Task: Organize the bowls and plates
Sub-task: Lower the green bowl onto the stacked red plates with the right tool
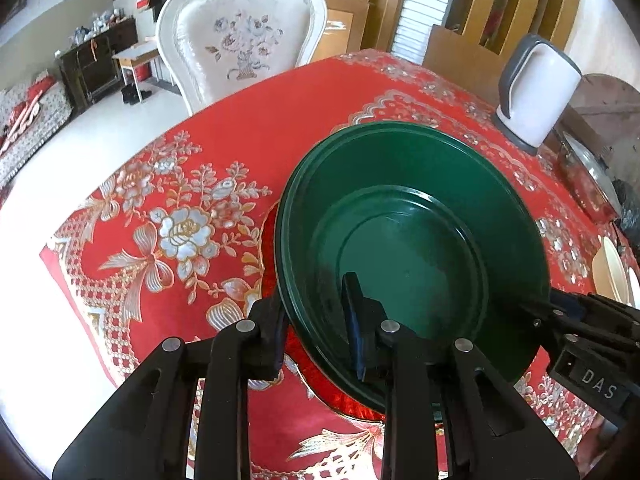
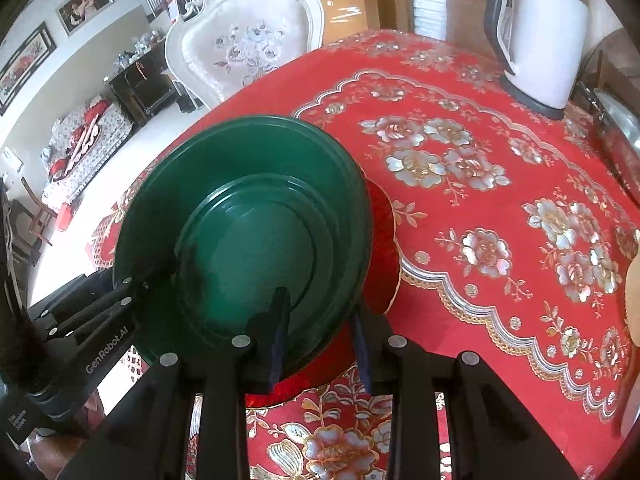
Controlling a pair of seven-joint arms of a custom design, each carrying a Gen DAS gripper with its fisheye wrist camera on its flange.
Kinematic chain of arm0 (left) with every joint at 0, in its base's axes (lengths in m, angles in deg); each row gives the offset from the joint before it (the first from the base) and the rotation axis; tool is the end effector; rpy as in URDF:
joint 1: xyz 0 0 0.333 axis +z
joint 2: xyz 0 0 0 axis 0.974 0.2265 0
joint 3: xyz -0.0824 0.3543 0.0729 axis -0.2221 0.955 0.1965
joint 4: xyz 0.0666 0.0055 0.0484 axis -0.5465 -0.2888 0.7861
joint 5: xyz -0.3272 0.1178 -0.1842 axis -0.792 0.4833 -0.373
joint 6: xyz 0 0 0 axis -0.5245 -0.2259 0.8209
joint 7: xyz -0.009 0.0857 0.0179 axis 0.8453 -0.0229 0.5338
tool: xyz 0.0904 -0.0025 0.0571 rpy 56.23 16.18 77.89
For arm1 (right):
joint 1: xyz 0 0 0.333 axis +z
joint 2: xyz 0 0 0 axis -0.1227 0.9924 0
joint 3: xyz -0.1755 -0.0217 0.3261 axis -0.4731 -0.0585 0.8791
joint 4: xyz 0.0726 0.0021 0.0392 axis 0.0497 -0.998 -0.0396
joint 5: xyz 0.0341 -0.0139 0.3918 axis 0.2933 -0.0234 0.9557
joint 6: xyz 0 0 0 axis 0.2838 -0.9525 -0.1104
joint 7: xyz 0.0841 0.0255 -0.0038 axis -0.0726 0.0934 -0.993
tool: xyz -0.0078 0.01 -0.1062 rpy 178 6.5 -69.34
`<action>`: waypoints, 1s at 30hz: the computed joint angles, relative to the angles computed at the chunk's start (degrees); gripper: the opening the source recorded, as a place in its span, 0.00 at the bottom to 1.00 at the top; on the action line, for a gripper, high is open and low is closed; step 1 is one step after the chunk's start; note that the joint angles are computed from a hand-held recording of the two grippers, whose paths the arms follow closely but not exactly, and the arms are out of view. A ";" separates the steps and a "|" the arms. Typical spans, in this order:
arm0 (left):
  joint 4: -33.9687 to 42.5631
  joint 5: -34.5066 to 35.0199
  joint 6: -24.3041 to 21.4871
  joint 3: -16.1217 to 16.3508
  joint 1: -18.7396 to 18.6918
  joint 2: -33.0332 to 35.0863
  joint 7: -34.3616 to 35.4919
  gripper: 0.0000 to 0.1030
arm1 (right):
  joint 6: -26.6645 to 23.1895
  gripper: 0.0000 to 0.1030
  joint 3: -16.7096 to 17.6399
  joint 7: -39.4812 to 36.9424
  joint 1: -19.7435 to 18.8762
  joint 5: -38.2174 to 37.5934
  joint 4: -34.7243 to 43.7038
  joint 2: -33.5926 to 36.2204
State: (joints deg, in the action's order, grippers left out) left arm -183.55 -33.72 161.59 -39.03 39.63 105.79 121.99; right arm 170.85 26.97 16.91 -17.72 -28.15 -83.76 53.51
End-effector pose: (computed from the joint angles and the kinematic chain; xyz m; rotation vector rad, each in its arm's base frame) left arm 0.5714 -0.1974 0.2824 -1.9834 1.8122 -0.7161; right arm 0.5892 0.1295 0.2958 -1.9604 1.6965 -0.3042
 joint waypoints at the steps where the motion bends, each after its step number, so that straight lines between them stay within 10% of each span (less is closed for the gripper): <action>1: 0.20 0.00 -0.40 -0.17 0.26 0.08 -0.11 0.25 | -0.01 0.30 1.04 -0.10 -1.01 0.06 0.02 0.21; 6: 0.02 1.48 1.41 -6.74 6.61 -0.42 0.40 0.41 | -0.47 0.32 6.00 -0.79 -5.76 0.23 0.09 1.28; 17: -0.65 -2.32 4.21 -7.46 6.93 -1.37 2.35 0.43 | 0.56 0.32 11.29 -0.27 -11.74 1.54 -1.01 1.66; 22: -1.55 -3.09 7.56 -12.58 11.07 -2.52 3.41 0.55 | 2.63 0.32 14.02 2.39 -15.81 -1.20 -2.68 1.07; 30: 0.61 -12.39 6.96 -6.52 2.19 -2.12 11.38 0.62 | 4.99 0.33 17.65 7.73 -22.34 -6.99 -4.97 0.51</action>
State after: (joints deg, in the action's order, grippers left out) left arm -182.94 -46.11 168.54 -45.55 41.82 103.67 133.36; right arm 175.84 44.62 24.63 -40.06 -35.14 -88.73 54.02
